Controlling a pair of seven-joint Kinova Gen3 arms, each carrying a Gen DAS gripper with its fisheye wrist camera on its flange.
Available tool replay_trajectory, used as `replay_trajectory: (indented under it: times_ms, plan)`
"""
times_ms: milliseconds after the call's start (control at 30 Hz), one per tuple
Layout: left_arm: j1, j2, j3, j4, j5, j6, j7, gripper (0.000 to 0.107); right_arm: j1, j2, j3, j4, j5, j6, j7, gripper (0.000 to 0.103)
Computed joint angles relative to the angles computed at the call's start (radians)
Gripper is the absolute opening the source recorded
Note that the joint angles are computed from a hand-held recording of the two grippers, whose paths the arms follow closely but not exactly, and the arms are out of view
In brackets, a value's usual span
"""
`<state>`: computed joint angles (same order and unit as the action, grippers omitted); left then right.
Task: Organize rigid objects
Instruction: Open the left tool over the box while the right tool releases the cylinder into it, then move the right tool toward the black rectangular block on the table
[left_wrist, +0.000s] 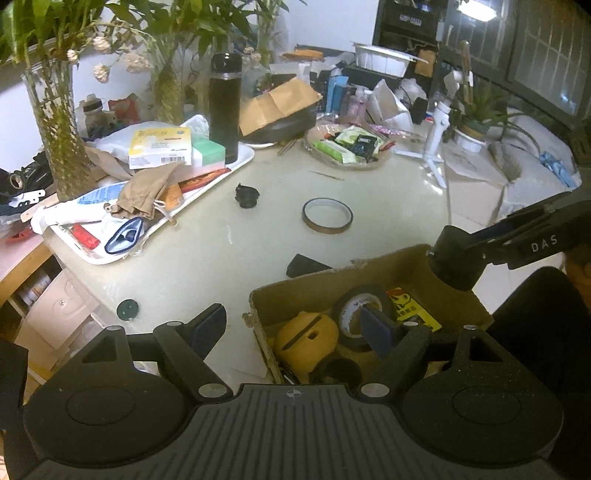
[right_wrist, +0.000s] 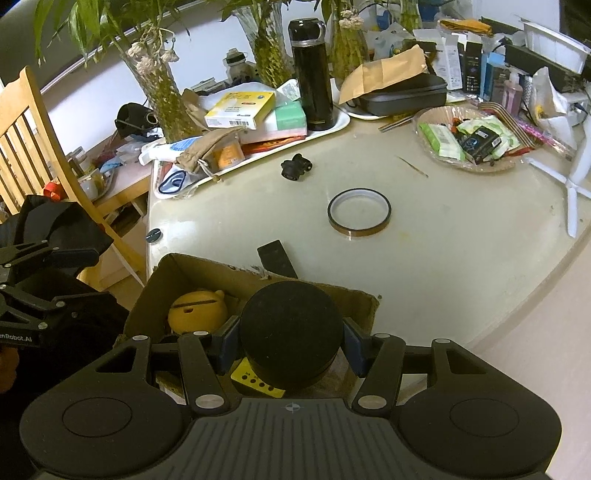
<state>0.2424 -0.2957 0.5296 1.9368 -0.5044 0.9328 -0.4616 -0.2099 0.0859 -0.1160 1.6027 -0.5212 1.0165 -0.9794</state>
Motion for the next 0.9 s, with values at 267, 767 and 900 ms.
replay_trajectory:
  times_ms: [267, 767, 900]
  plan:
    - [-0.007, -0.020, -0.002, 0.028, -0.001, -0.041, 0.013, 0.079, -0.021, 0.007, -0.011, -0.033, 0.031, -0.021, -0.017, 0.060]
    - [-0.066, -0.041, 0.021, 0.042, 0.033, -0.066, -0.008, 0.079, -0.030, -0.005, -0.010, 0.043, 0.072, -0.103, -0.070, 0.103]
    - [-0.070, -0.039, 0.025, 0.040, 0.033, -0.064, -0.009, 0.079, -0.017, -0.015, -0.003, 0.065, 0.050, -0.106, -0.044, 0.103]
